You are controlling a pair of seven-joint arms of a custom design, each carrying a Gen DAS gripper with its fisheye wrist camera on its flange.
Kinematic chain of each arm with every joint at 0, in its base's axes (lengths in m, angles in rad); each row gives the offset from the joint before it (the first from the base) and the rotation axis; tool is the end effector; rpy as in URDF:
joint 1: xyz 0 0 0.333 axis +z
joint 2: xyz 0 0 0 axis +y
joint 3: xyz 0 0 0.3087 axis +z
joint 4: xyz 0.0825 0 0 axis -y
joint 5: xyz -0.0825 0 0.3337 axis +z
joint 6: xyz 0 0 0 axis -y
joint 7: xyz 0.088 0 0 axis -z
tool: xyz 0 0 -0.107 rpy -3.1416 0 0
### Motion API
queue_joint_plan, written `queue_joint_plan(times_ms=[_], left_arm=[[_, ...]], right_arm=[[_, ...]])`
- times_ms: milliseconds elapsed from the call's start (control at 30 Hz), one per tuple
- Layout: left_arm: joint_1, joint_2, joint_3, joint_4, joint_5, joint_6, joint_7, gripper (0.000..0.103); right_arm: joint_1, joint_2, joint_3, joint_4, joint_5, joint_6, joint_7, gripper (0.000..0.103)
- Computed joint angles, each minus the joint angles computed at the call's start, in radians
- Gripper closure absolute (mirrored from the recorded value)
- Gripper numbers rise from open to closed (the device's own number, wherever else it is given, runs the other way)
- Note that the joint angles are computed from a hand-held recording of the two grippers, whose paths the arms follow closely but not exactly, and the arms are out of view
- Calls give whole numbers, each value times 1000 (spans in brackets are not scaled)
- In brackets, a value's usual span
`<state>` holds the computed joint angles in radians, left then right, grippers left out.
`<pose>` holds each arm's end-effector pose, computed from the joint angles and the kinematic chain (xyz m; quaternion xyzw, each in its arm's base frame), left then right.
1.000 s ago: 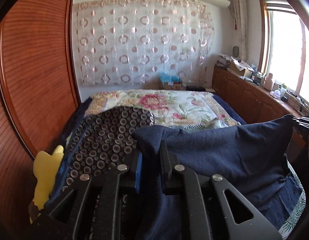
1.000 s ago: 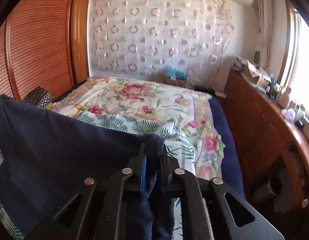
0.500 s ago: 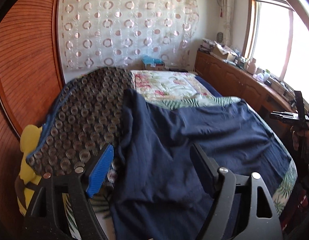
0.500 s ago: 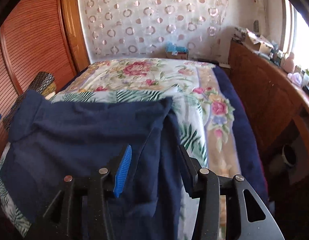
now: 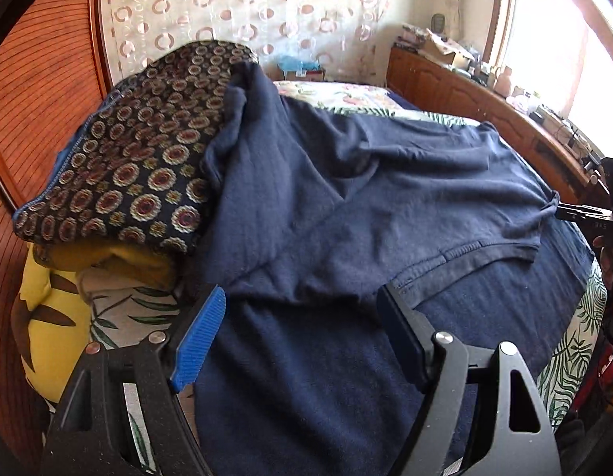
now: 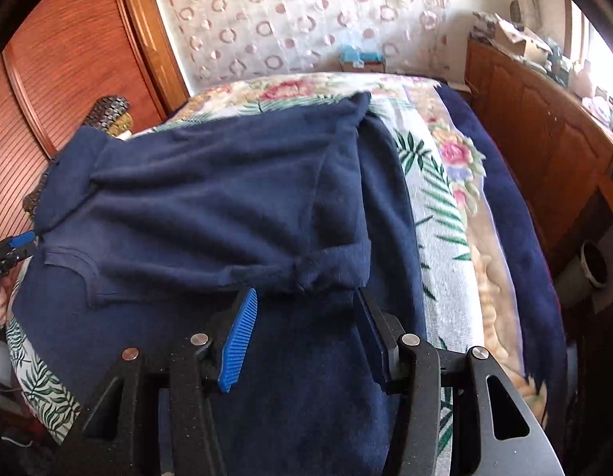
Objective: Fold small clothes
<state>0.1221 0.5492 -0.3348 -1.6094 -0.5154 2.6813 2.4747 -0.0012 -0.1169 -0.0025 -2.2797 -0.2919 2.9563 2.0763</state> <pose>0.6759 -0.0861 0.3981 -0.4305 0.8321 -0.3277 0.1221 0.5054 0.0173 0.5168 -0.5667 0.7255 -0.2634 0.2883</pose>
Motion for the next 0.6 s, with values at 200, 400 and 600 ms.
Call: queue_joint_plan(times_ms=[200, 400, 600], left_arm=[[-41, 18, 44, 8, 86, -6, -71, 24], [-17, 21, 9, -18, 79, 31, -42, 21], [-22, 29, 11, -8, 97, 33, -55, 16]], right_arm=[[50, 34, -49, 49, 217, 33, -154, 51], [54, 61, -47, 77, 310, 57, -229, 51], [76, 41, -46, 16, 413, 121, -314, 43]])
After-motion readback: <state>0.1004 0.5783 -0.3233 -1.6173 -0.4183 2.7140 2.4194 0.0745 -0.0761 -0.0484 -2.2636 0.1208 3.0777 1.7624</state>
